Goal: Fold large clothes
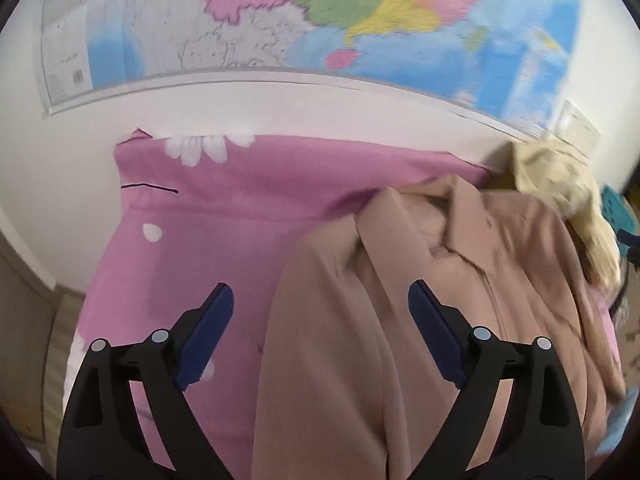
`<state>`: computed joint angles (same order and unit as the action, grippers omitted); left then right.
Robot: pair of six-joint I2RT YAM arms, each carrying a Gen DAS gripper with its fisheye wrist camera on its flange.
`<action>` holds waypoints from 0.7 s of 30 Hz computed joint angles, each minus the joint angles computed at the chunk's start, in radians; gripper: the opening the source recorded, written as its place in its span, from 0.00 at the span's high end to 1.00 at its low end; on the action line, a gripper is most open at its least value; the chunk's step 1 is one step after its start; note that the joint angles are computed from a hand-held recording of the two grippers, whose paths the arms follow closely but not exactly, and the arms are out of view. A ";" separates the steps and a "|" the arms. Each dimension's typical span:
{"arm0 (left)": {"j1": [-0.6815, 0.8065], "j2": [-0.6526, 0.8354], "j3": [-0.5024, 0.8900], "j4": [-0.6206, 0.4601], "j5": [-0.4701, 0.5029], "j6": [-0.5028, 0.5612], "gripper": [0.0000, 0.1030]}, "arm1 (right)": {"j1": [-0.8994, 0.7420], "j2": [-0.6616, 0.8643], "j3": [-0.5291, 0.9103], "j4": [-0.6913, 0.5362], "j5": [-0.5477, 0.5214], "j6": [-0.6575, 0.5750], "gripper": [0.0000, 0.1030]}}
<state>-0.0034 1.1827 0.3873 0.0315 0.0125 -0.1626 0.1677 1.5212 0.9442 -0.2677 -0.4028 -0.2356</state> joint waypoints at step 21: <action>0.046 -0.346 -0.253 -0.104 0.044 -0.053 0.11 | -0.658 -0.256 -0.226 -0.469 -0.310 -0.448 0.96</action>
